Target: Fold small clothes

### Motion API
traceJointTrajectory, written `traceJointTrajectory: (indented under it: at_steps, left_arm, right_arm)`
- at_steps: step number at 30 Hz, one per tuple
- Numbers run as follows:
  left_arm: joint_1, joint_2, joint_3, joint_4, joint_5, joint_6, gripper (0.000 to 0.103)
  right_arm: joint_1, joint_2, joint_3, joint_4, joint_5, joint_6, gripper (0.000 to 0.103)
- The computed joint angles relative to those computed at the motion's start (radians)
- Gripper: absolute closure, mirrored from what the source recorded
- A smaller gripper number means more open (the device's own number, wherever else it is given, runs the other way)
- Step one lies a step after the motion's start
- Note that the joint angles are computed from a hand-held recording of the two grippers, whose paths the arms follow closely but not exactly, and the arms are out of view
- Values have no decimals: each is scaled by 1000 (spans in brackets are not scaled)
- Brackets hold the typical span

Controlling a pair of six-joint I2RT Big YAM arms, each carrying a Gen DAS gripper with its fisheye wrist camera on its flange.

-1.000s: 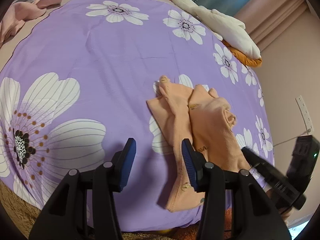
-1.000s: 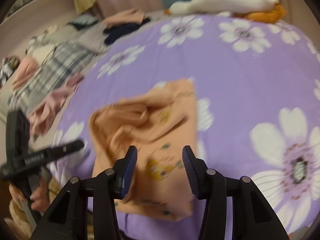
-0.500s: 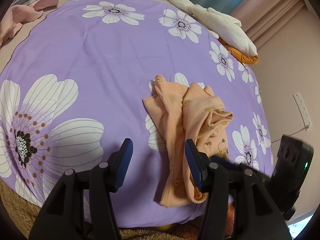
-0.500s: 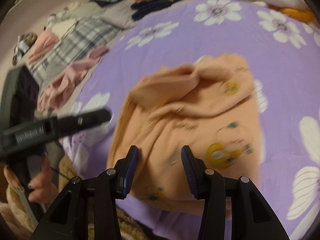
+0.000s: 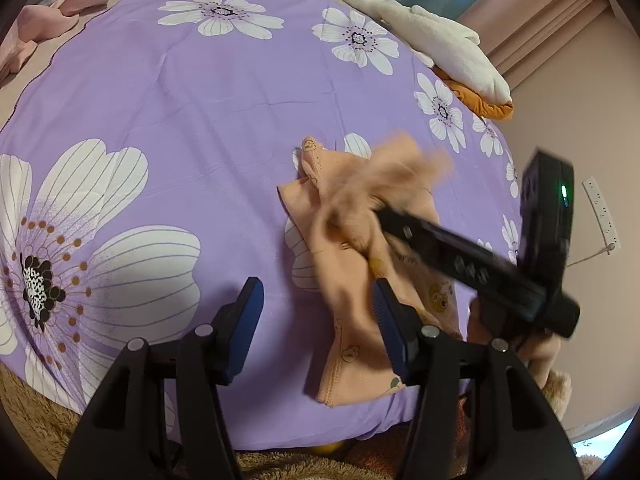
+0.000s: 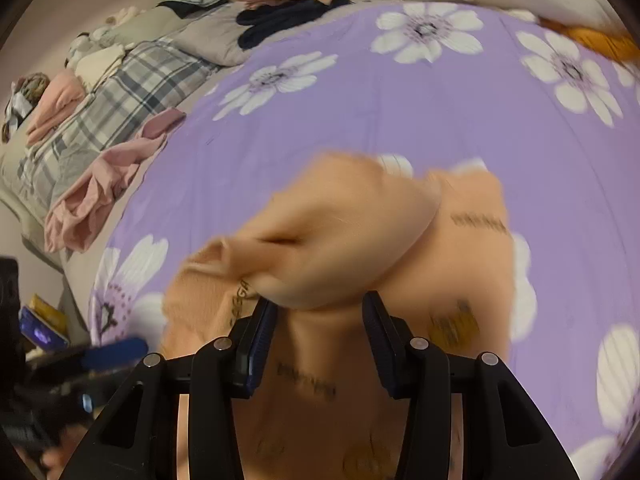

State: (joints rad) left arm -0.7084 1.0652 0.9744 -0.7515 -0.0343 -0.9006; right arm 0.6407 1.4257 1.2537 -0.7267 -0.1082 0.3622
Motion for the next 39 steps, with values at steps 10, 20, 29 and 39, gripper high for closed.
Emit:
traceJointTrajectory:
  at_steps: [10,20,29,39]
  left_arm:
    - [27,41,12,70,78,26,35]
    - [21,171,61,89,159,47,30]
    - [15,212,41,196,230,69,37]
    - [-35,187,62,207,125,29,76]
  right_arm:
    - [-12,-2,10,-13,-2,-1,55]
    - [-118,-198,-193,20,-40,127,36]
    - [-138,-217,-285,97,-182,185,40]
    - [-78,-248,-264,122,-75,144,78]
